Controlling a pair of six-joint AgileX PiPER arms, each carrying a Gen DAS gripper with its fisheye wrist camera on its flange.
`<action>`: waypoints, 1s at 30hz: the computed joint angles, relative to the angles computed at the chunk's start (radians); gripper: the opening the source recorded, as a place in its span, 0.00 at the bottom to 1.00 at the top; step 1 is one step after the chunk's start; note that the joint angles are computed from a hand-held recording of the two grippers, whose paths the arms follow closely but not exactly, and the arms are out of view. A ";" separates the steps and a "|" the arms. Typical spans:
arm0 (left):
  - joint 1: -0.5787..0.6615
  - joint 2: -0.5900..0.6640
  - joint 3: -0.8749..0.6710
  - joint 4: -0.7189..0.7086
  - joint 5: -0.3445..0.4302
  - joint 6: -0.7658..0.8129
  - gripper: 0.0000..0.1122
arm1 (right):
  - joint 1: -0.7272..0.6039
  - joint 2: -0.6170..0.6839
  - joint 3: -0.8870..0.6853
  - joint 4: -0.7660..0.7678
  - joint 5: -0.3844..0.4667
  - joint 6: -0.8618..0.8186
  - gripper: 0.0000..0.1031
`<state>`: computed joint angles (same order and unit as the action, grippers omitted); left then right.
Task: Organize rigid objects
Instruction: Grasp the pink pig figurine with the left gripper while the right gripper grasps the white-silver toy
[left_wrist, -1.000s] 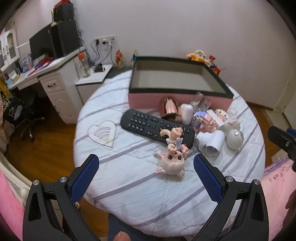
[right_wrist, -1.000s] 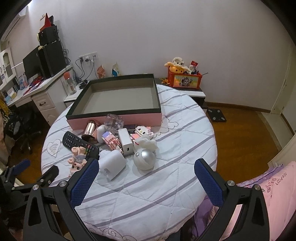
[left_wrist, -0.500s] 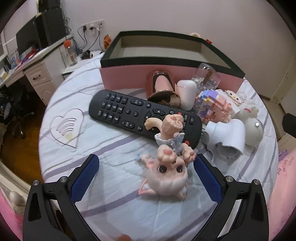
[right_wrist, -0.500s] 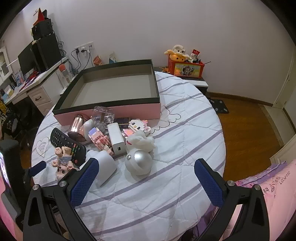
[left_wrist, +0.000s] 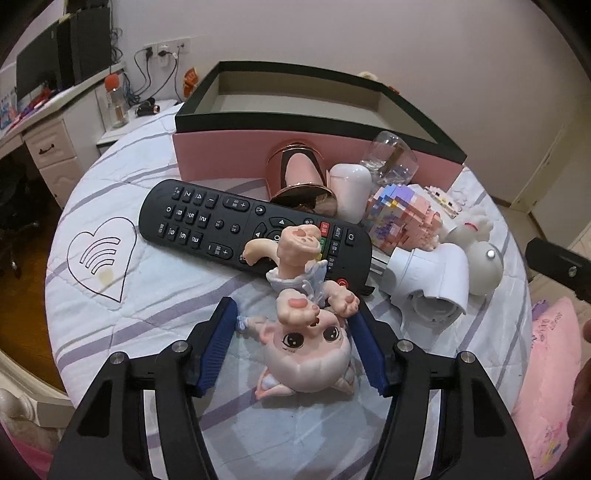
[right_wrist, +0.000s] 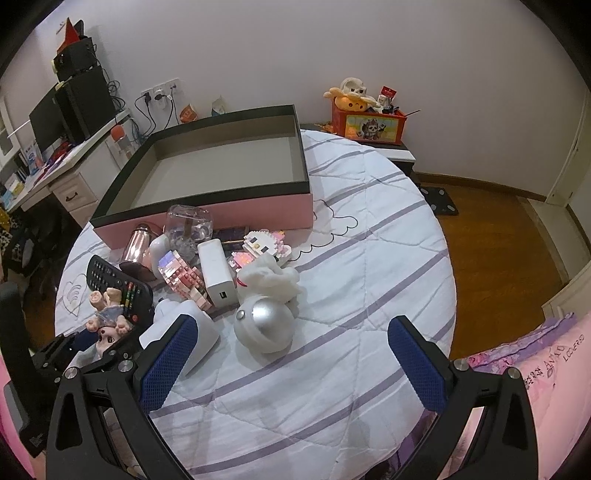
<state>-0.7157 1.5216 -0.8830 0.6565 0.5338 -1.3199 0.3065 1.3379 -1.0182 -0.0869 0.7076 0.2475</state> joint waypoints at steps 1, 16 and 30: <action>0.007 -0.006 0.007 -0.008 -0.014 0.004 0.56 | -0.002 0.000 0.001 0.006 -0.001 -0.004 1.00; -0.035 -0.098 0.032 0.060 0.058 -0.042 0.56 | 0.015 0.078 -0.021 -0.037 -0.036 0.027 1.00; -0.026 -0.139 0.039 0.058 0.071 -0.038 0.56 | 0.004 0.258 -0.081 0.023 -0.029 -0.065 0.64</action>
